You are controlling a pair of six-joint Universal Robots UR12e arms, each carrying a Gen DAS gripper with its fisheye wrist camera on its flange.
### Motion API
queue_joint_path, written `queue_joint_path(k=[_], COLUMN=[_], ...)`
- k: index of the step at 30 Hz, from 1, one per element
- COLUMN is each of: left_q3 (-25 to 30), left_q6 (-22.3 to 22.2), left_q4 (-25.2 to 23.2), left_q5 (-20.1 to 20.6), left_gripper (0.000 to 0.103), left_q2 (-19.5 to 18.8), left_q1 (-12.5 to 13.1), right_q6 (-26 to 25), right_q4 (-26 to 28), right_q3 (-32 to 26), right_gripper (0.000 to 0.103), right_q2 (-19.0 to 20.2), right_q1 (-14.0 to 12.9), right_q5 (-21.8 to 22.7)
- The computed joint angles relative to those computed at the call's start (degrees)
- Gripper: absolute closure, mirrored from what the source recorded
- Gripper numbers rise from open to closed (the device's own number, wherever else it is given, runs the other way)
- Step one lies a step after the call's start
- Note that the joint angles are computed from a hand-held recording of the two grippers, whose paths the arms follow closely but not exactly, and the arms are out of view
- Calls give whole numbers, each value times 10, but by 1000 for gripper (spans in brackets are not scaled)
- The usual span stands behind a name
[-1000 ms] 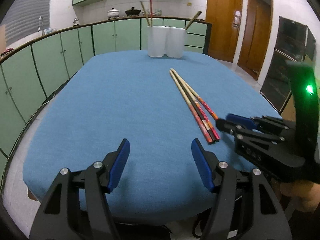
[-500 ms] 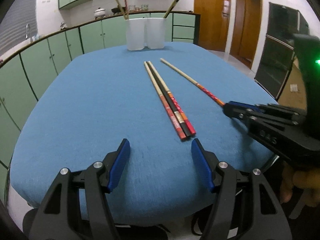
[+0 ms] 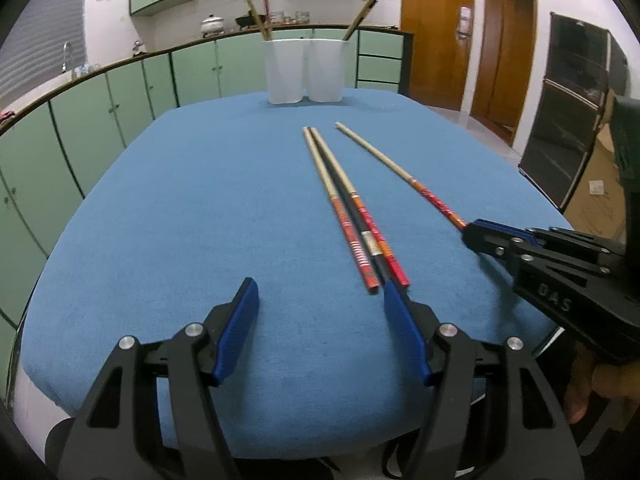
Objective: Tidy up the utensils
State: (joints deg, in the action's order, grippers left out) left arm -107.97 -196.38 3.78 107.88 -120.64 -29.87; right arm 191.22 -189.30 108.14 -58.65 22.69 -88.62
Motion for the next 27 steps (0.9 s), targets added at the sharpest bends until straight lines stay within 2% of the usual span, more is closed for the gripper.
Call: queue_joint_path(k=[8, 20, 21, 22, 23, 25, 27], left_q3=[5, 15, 16, 17, 17, 14, 12], left_q6=[-20, -19, -19, -21, -23, -27, -34], left_q4=[-15, -8, -5, -3, -1, 9, 11], left_q5=[10, 17, 19, 19, 17, 12, 13], left_gripper=[39, 39, 42, 52, 57, 82, 94], left_q2=[-1, -11, -12, -13, -13, -13, -12], left_q1=[3, 4, 4, 5, 6, 8, 10], right_q6=[-1, -13, -15, -17, -18, -18, -16], right_q4=[-1, -7, -8, -10, -11, -14, -15], right_q3=[0, -9, -9, -9, -10, -11, -12], right_gripper=[97, 97, 97, 97, 97, 97, 97], right_q2=[1, 9, 10, 11, 11, 12, 14], right_q1=[0, 9, 11, 13, 14, 18, 21], right_q5=[0, -27, -32, -40, -46, -58, -75])
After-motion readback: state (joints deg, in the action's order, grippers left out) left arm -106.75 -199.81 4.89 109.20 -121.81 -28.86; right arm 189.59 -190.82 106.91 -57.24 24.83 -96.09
